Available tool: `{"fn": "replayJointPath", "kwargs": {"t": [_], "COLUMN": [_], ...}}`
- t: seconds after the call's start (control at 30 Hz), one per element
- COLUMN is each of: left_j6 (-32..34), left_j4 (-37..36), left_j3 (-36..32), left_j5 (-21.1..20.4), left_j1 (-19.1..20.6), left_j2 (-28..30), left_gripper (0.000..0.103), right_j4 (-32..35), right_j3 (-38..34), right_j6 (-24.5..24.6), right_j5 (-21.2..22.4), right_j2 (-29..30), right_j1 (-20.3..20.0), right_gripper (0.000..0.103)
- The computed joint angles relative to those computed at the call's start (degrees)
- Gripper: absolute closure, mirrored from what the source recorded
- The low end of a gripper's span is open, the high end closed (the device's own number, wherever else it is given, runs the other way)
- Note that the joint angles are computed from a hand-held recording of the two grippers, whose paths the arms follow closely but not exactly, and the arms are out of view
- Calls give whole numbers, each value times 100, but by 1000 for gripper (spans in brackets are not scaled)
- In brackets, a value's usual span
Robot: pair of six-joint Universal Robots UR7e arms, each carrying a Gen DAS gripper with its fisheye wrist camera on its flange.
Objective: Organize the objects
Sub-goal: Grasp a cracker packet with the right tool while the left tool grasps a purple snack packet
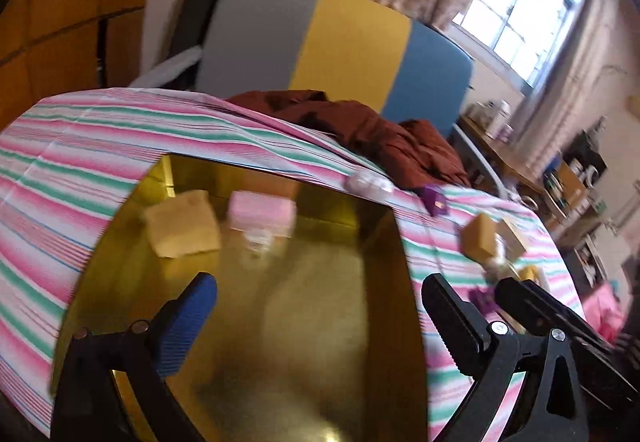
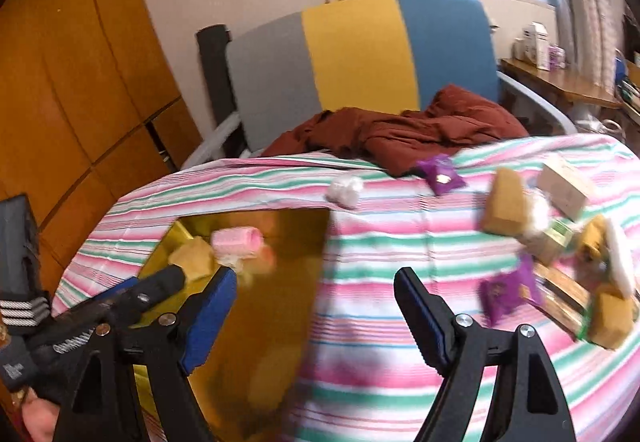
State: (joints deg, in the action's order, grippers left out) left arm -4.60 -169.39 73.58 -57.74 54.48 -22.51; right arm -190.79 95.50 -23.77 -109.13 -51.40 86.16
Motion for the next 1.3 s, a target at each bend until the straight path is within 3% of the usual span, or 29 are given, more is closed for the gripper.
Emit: {"fn": "replayJointPath", "kwargs": {"t": [0.27, 0.43, 0.57, 0.77, 1.13, 1.2, 1.3], "left_j6": [252, 440, 479, 506, 618, 629, 658], "left_j4": [243, 532, 770, 978, 1235, 1276, 1317], "left_j3": [91, 32, -30, -79, -94, -137, -210], "left_j5": [-353, -594, -756, -804, -786, -764, -745], "left_j1": [-239, -350, -430, -544, -694, -705, -714], "left_j2": [86, 179, 249, 366, 467, 495, 536], "left_gripper": [0, 0, 0, 0, 0, 0, 0], "right_j4": [-349, -66, -92, 9, 1784, 2246, 2322], "right_j3": [712, 981, 1004, 481, -1053, -1212, -1190], "right_j6": [3, 122, -38, -298, -1412, -1329, -1104], "right_j5": [-51, 91, -88, -453, -1193, -1112, -949], "right_j2": [-565, -881, -946, -858, -248, -224, -237], "right_j1": [-444, -903, -1188, -1342, -1333, -1394, -1471], "right_gripper": [20, 21, 24, 26, 26, 26, 27]}}
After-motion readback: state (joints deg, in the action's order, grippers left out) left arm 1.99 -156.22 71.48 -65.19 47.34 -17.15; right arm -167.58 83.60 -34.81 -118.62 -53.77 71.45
